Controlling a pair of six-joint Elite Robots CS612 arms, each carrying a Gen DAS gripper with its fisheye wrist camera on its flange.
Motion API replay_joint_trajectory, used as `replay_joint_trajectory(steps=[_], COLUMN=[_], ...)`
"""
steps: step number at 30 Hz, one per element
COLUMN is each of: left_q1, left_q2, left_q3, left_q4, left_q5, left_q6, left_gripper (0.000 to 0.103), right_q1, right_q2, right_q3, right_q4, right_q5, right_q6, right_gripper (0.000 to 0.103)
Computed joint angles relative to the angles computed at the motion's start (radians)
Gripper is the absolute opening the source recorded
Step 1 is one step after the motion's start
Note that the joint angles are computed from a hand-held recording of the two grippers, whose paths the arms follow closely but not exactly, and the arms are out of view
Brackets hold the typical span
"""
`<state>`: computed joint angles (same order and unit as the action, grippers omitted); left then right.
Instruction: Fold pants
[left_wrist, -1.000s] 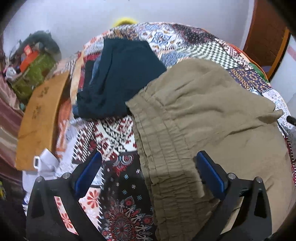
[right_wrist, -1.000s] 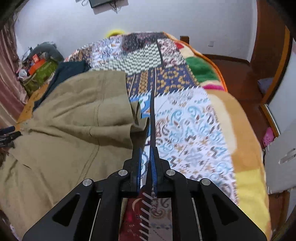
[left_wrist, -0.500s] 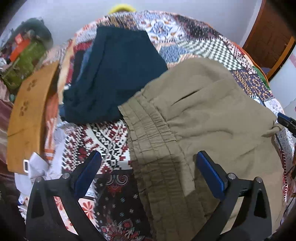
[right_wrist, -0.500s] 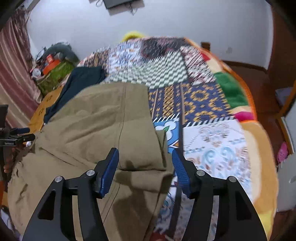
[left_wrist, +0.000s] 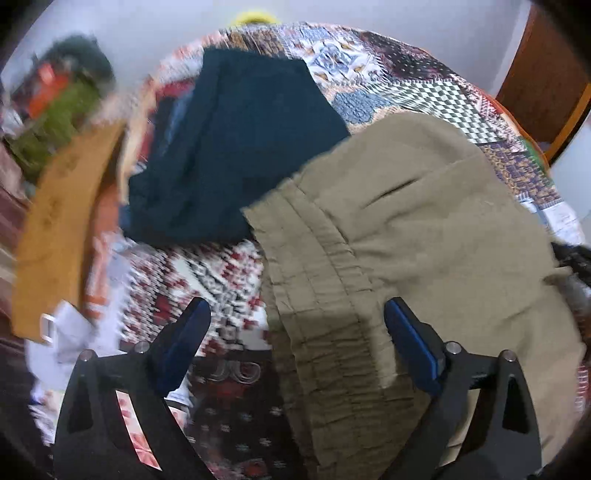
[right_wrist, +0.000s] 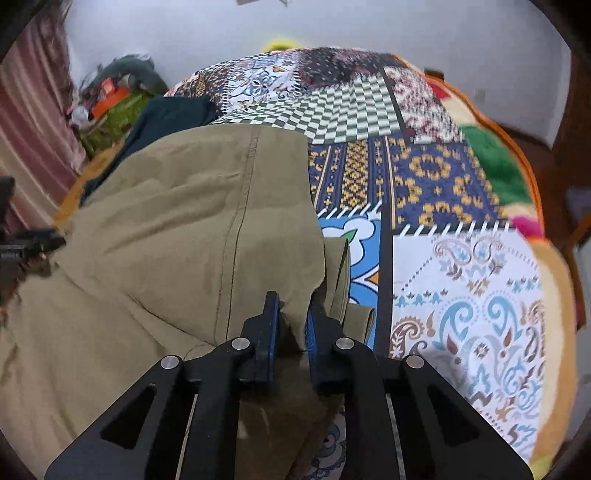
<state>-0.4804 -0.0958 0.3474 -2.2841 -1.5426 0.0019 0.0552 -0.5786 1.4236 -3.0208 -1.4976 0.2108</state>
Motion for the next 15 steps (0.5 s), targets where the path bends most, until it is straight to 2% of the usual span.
replay_joint_trajectory(steps=[3, 6, 10, 15], left_q1=[-0.006, -0.009, -0.002, 0.001], left_q2=[-0.019, -0.032, -0.023, -0.032], left_q3=[0.046, 0.079, 0.065, 0.075], left_q4=[-0.044, -0.083, -0.07, -0.074], left_q5=[0.048, 0.08, 0.05, 0.02], left_q6=[0.004, -0.01, -0.026, 0.012], left_gripper=[0.097, 0.097, 0.097, 0.097], right_q1=[0.01, 0.01, 0.008, 0.008], right_q2=[0.0, 0.003, 0.008, 0.003], right_q3=[-0.006, -0.013, -0.016, -0.026], right_q4=[0.016, 0.031, 0.047, 0.086], right_q5=[-0.045, -0.059, -0.057, -0.05], right_q6=[-0.032, -0.037, -0.011, -0.001], right_gripper=[0.011, 0.01, 0.01, 0.012])
